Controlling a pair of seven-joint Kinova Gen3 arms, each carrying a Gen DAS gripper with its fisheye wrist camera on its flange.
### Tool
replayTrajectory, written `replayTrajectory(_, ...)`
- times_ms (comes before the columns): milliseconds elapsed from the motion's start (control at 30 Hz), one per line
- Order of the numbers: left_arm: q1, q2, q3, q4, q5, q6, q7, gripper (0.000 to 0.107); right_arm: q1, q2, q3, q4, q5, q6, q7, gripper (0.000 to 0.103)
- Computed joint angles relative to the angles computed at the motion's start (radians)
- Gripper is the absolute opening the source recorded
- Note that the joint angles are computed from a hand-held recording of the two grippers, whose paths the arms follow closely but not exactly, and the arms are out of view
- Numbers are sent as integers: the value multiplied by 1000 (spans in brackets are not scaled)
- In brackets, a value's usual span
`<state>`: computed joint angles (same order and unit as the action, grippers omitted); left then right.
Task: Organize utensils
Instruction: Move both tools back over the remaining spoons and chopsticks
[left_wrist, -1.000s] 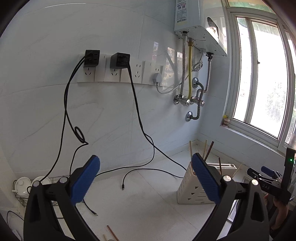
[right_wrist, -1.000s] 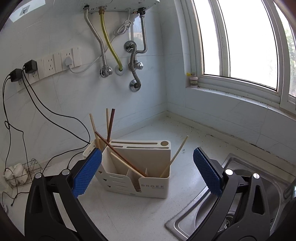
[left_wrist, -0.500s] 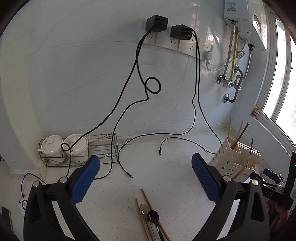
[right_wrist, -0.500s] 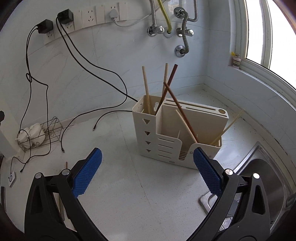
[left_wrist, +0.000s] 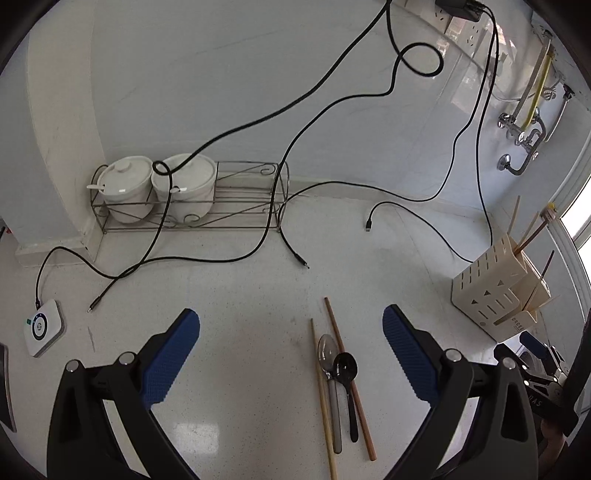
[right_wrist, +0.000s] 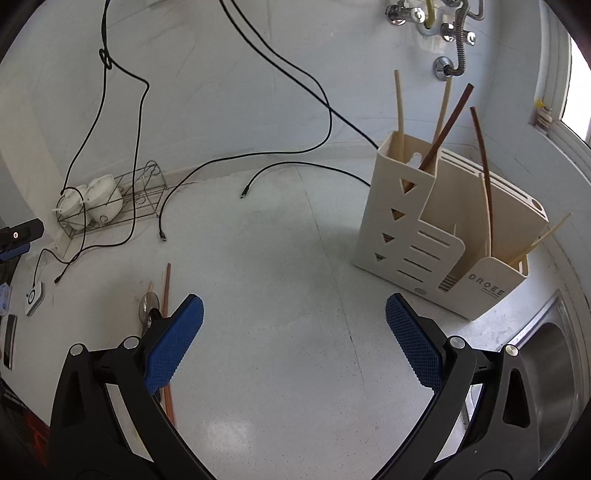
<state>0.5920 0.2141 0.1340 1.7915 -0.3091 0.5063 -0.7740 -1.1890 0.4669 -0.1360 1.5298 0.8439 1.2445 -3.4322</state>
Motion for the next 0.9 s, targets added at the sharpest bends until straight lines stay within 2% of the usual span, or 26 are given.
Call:
replayTrajectory(67,-24,20,16,4,38,2,-41,98,22,20,-12,-12,-19,-35,52,92)
replayTrajectory(200,-41,68,32,0,100,23,-110,98,65,68,-20,-54,-101,-119,189,78)
replayTrajectory(333,-77,116,56,-1,201,36,-204,98,90,118,-16,-101,-184,-175,313,73)
replayTrajectory(400,-111,128,73,14,270,18,-250,98,95,149,-14,-142,-221,-170,390,67)
replayTrajectory(533,-151,147,83,28,373,7,-321,97,95,189,-2,-194,-277,-184,504,63)
replayTrajectory(700,-167,150,72,41,430,2,-357,97,112,240,9,-266,-363,-213,634,63)
replayTrajectory(900,-173,149,69,49,458,0,-374,97,90,318,53,-394,-432,-145,763,60)
